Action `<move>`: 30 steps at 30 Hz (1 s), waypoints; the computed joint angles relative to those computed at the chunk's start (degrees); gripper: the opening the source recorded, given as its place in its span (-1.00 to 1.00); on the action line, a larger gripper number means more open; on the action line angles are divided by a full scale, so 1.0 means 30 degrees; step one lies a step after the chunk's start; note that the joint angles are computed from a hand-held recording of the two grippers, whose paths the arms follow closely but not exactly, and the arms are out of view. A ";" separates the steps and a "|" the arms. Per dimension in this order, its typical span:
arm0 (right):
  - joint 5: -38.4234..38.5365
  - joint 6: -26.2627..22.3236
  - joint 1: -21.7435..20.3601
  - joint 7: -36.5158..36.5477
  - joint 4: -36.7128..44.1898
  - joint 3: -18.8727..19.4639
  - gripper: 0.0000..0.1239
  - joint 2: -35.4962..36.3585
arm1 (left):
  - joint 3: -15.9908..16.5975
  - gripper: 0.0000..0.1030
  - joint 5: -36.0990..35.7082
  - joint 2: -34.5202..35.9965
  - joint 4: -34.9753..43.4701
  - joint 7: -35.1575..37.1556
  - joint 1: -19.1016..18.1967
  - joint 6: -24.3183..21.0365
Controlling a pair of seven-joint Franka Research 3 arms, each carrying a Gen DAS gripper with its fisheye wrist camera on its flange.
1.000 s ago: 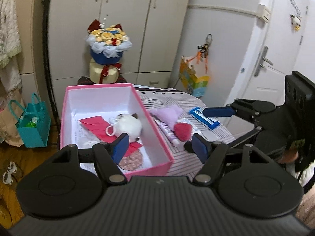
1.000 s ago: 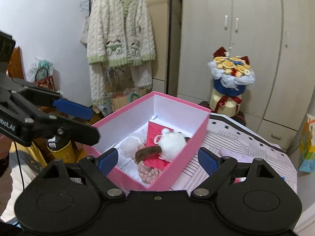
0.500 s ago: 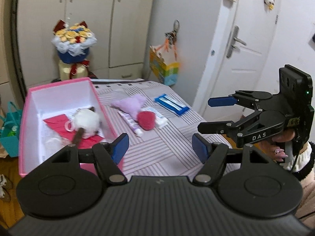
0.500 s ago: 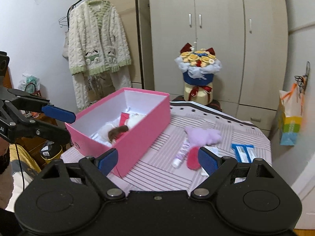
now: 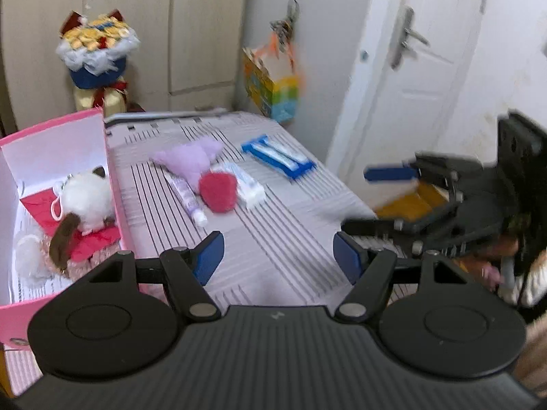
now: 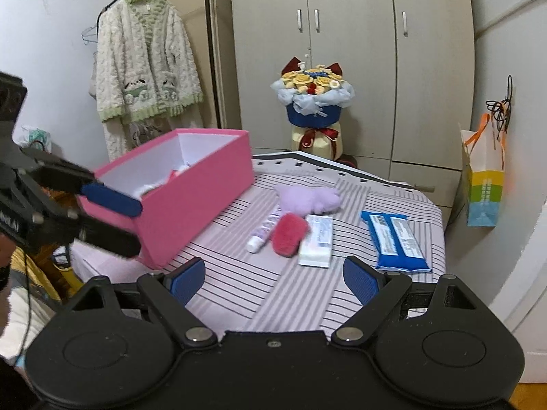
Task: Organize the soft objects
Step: 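Grasp the pink pom-pom with the left tool while the right tool grasps the white tissue pack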
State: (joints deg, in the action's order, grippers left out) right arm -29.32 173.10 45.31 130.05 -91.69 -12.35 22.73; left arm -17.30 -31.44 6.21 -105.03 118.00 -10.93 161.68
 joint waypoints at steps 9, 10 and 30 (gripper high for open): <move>-0.3294 0.0630 0.2292 0.3421 0.1731 -0.4067 0.45 0.2408 | 0.0215 0.31 0.4746 0.3396 0.2033 -0.4084 -0.0955 0.4424; -0.3346 0.0602 0.2238 0.3316 0.2193 -0.4152 0.45 0.2800 | 0.0568 0.29 0.5422 0.3797 0.2387 -0.4887 -0.1289 0.4592; 0.5172 -0.4329 -0.2832 -0.6556 1.5581 0.1298 -0.09 1.1735 | 0.3909 -0.21 1.1440 1.2210 1.2530 -1.4759 -0.3840 0.1957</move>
